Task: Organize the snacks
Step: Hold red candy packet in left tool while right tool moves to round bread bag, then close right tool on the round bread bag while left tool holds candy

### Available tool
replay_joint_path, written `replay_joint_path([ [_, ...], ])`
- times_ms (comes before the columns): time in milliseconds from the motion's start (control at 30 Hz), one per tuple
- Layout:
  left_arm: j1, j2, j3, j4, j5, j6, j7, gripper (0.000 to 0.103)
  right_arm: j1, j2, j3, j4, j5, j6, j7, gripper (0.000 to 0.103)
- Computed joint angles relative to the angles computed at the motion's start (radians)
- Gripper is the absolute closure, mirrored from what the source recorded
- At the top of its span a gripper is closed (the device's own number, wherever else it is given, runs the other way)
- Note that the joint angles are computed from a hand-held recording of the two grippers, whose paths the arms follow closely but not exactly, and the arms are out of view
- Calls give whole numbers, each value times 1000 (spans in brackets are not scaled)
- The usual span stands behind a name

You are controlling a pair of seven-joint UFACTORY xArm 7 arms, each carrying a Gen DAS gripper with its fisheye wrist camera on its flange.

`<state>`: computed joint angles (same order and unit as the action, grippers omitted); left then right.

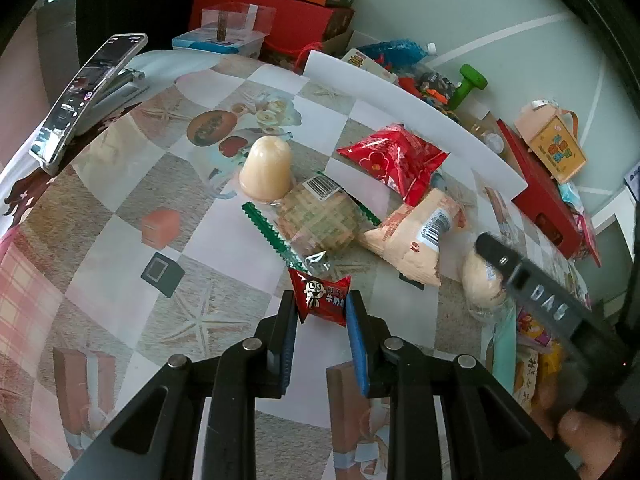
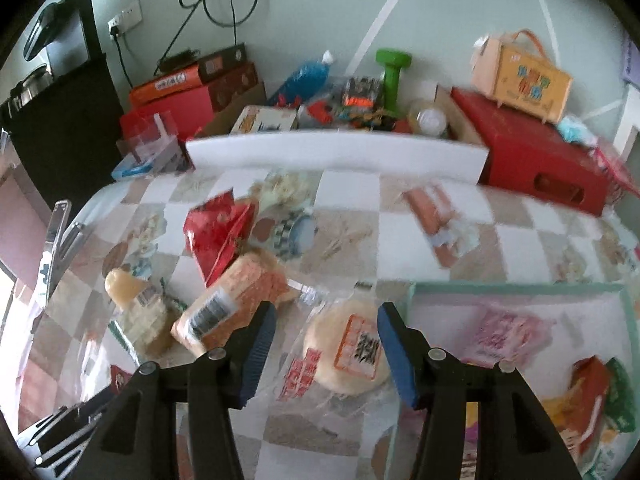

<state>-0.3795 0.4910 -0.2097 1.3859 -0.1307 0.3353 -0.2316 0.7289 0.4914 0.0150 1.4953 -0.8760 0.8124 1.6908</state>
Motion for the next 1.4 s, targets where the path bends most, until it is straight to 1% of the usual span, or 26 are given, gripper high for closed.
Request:
replay_joint_path([
  [100,0,-1,2,-1,-1,-1,-3,77,11,18,8,22,-1,18,-44,47],
  [167,2,-1,2,-1,-2,-1,-3,77,16,25,11,31,0,12,-74,50],
  [267,5,-2,-1,-2,-5,-1,0,77,37,41,14,54,10,42,-121,52],
  [400,9,-7,0,-8,-10,-5,0,77,72,37,23,46,17,68,-139,52],
  [500,8,-9,3,-12,-9,-5,-4,77,95,31,28,35,16,91,-125,52],
  [567,7,-10,3,-13,-7,-4,-6,77,109,35,32,42,17,120,-120,52],
  [700,3,-14,8,-18,0,-6,-11,77,137,71,32,96,20,212,-137,51],
  [800,-4,-14,19,-18,11,-2,-28,77,154,109,29,153,23,276,-180,50],
  [900,-8,-15,23,-19,22,-3,-36,77,178,165,21,228,34,362,-247,43],
  [1000,-13,-18,26,-20,33,-6,-43,77,195,192,10,259,43,410,-279,42],
  [1100,-25,-17,38,-18,51,0,-61,77,194,183,2,238,49,401,-258,42],
  [1200,-33,-17,48,-16,71,5,-77,77,186,160,2,200,46,372,-220,43],
  [1267,-41,-17,55,-14,87,7,-89,77,182,148,4,182,47,372,-204,45],
  [1400,-56,-20,64,-14,117,9,-110,77,173,136,13,166,40,359,-199,47],
])
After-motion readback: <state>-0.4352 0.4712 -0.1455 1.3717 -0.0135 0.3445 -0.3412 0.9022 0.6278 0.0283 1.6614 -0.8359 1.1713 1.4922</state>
